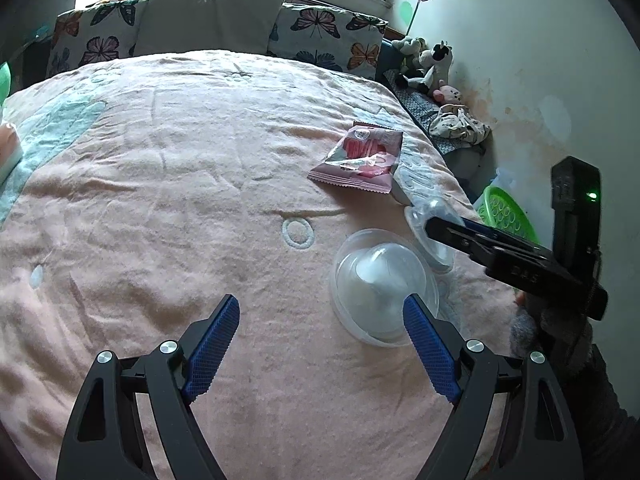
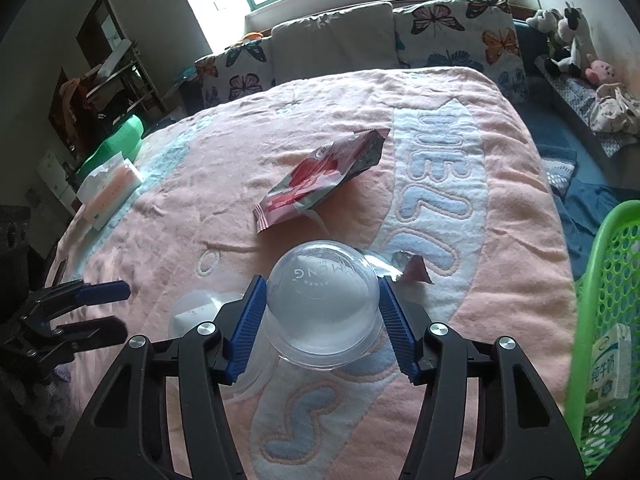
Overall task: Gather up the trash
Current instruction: 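Grasp the clear plastic dome lid with the right gripper, then grasp the pink snack wrapper with the left gripper while the right gripper holds the dome lid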
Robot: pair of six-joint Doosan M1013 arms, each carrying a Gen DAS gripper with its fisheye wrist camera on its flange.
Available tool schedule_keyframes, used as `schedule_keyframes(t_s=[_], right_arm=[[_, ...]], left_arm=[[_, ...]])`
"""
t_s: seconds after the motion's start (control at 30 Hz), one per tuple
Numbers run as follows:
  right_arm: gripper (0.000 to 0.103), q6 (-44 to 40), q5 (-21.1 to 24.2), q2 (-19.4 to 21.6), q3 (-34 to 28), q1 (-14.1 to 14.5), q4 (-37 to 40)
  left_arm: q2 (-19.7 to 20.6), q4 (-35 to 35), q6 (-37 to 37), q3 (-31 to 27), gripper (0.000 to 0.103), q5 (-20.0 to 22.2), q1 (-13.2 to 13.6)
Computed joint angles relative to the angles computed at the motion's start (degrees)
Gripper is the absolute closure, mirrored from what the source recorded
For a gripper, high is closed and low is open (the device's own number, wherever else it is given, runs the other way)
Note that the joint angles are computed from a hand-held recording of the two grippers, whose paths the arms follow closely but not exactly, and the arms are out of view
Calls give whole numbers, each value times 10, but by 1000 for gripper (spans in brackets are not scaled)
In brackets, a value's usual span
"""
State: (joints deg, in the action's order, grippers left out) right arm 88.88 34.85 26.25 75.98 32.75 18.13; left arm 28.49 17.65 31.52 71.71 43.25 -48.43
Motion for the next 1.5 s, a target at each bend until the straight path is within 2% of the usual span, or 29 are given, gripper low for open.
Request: schedule_keyframes(t_s=[0.23,0.47,0.57,0.83,0.97,1.1,1.5], right_arm=[[45,3,-27,-27,25,-6,-7],[45,28,-45,-53,48,-14,-39],[45,36,-50,-62,56,-18,-47],[45,53,-55,-74,72,-28,-54],[45,62,-53,-75,75,-31,-56],[45,71,-52,-75,77,-34,-62],[45,110,-49,-78,80,-40,-96]], left_arm=[[25,18,43,-50,22,38,1],[67,-30,152,-129,22,66,15],[92,-40,200,-173,18,94,17],[164,-63,337,-296,17,179,23],[193,-80,366,-342,17,214,30],[209,-95,386,-368,17,230,38],[243,-145,386,-419,18,235,53]])
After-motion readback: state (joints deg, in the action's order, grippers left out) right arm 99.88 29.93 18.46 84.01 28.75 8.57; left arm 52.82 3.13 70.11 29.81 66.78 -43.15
